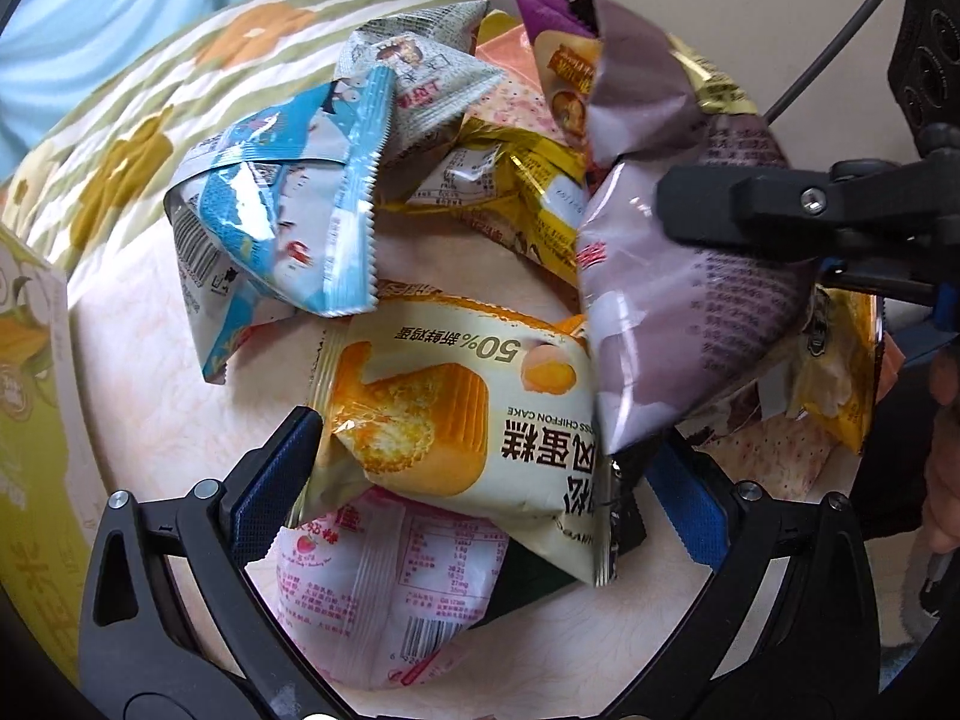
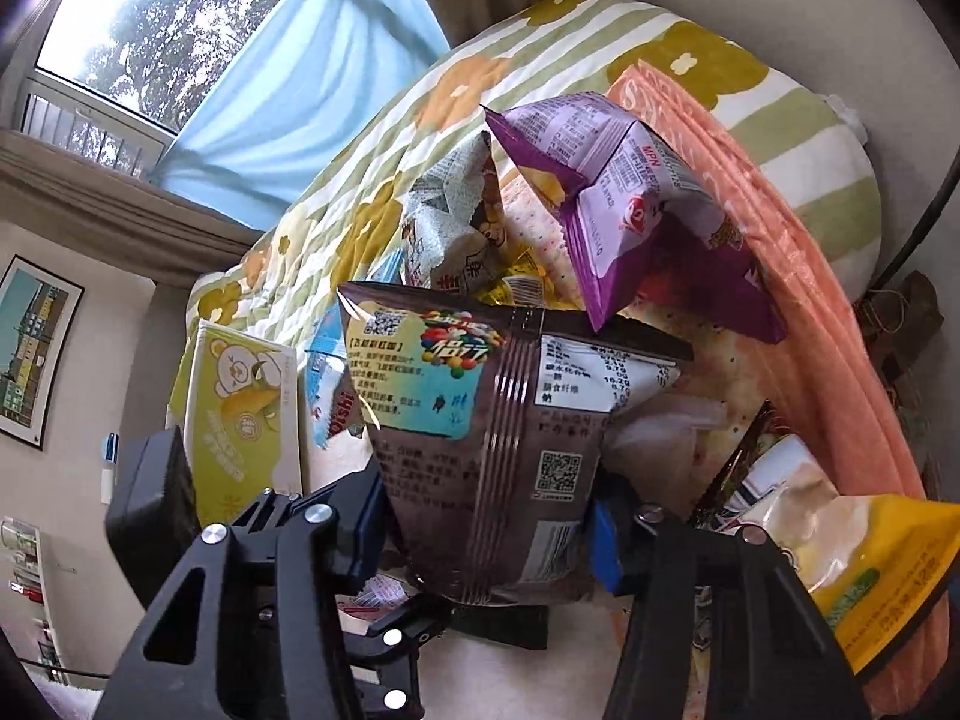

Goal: Organize snacks
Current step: 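Grasp the yellow chiffon cake pack with the left tool while the right tool grasps the brown chocolate bag, then lift both packs over the box and open both tools to release them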

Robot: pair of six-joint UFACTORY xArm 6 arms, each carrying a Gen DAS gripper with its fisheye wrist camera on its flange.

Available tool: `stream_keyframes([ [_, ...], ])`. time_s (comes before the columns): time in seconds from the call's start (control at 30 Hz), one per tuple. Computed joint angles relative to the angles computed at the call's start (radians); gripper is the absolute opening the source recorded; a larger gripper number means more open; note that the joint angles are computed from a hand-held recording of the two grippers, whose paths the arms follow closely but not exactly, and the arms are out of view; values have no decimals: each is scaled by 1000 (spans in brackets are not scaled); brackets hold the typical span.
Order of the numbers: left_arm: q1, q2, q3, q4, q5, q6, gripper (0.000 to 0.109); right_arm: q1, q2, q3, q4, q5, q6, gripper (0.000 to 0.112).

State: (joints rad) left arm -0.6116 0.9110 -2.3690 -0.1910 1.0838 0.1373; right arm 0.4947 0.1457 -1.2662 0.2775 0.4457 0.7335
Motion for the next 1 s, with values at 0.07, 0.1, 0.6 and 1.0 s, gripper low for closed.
stream_keyframes([
  [0.07, 1, 23, -34, 0, 11, 12, 102, -2, -8, 8, -1, -2, 9, 50],
  [0.1, 0, 26, -37, 1, 8, 19, 102, -2, -10, 11, -4, -2, 16, 50],
  [0.6, 9, -46, 96, -24, -73, 69, 85, -6, -50, 59, 3, -34, 32, 50],
  [1.0, 20, -71, 113, -48, -65, 49, 72, -3, -56, 49, -3, -34, 22, 50],
])
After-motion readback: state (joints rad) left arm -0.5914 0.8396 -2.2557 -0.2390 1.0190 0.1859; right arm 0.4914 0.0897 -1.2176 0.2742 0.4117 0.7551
